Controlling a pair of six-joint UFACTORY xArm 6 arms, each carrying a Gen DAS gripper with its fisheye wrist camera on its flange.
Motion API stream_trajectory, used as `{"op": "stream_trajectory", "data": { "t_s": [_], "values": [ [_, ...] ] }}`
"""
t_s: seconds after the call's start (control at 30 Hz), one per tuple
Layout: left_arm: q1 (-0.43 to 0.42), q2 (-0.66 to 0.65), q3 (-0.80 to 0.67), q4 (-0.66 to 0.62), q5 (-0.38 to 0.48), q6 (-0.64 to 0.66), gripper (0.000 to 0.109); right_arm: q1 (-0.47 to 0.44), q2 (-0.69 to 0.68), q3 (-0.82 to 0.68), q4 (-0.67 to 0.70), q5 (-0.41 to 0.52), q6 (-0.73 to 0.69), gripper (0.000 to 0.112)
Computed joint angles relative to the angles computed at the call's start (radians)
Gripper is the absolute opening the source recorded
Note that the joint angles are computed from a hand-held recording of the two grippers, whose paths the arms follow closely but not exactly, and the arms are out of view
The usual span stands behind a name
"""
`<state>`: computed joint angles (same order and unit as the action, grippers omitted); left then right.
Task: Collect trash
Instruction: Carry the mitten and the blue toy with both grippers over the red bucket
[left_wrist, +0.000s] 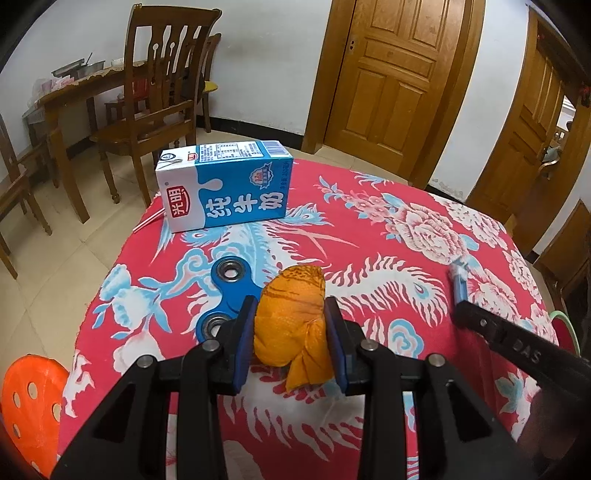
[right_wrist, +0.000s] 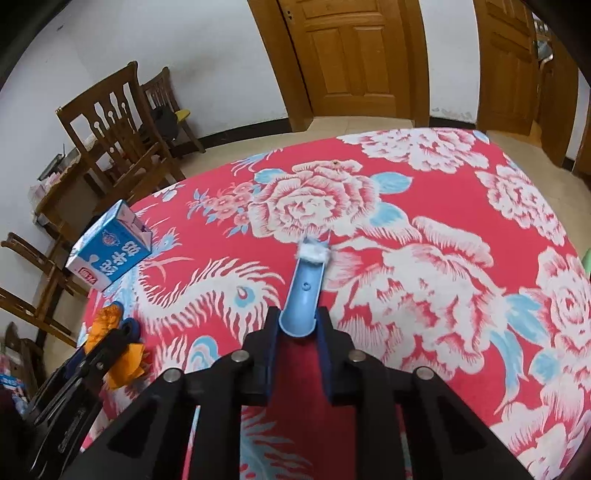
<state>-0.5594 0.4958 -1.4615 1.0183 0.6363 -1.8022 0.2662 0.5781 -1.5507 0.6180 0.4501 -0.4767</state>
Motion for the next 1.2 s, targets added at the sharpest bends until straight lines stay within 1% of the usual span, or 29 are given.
{"op": "stream_trajectory", "data": {
  "t_s": [0.13, 0.23, 0.4, 0.47, 0.57, 0.63, 0.9, 1.1, 1.2],
  "values": [
    [0.003, -0.001, 0.000, 0.024, -0.016, -0.018, 0.036, -0.012, -0.074, 0.086, 0.096, -0.016, -0.110, 0.020],
    [0.007, 0.001, 0.001, 0.030, -0.037, -0.019, 0.036, -0.026, -0.133, 0.157, 0.124, -0.034, -0.148, 0.020],
    [0.004, -0.002, -0.004, 0.046, -0.039, -0.018, 0.036, -0.068, -0.225, 0.257, 0.175, -0.052, -0.219, 0.021],
    [-0.002, -0.009, -0.006, 0.047, -0.032, -0.017, 0.036, -0.093, -0.266, 0.297, 0.196, -0.054, -0.241, 0.021],
    [-0.020, -0.016, -0.022, 0.043, 0.001, 0.005, 0.036, -0.133, -0.321, 0.345, 0.217, -0.050, -0.262, 0.021],
    [-0.030, -0.024, -0.027, 0.039, 0.005, 0.018, 0.036, -0.155, -0.354, 0.374, 0.233, -0.053, -0.284, 0.021],
    [-0.082, -0.048, -0.052, 0.010, 0.010, 0.055, 0.036, -0.237, -0.448, 0.450, 0.317, -0.045, -0.376, 0.021],
    [-0.128, -0.025, -0.115, -0.011, 0.027, 0.097, 0.036, -0.297, -0.483, 0.471, 0.369, -0.030, -0.435, 0.021],
    [-0.149, 0.004, -0.167, -0.043, 0.030, 0.138, 0.036, -0.329, -0.492, 0.474, 0.384, -0.020, -0.451, 0.021]
  ]
}}
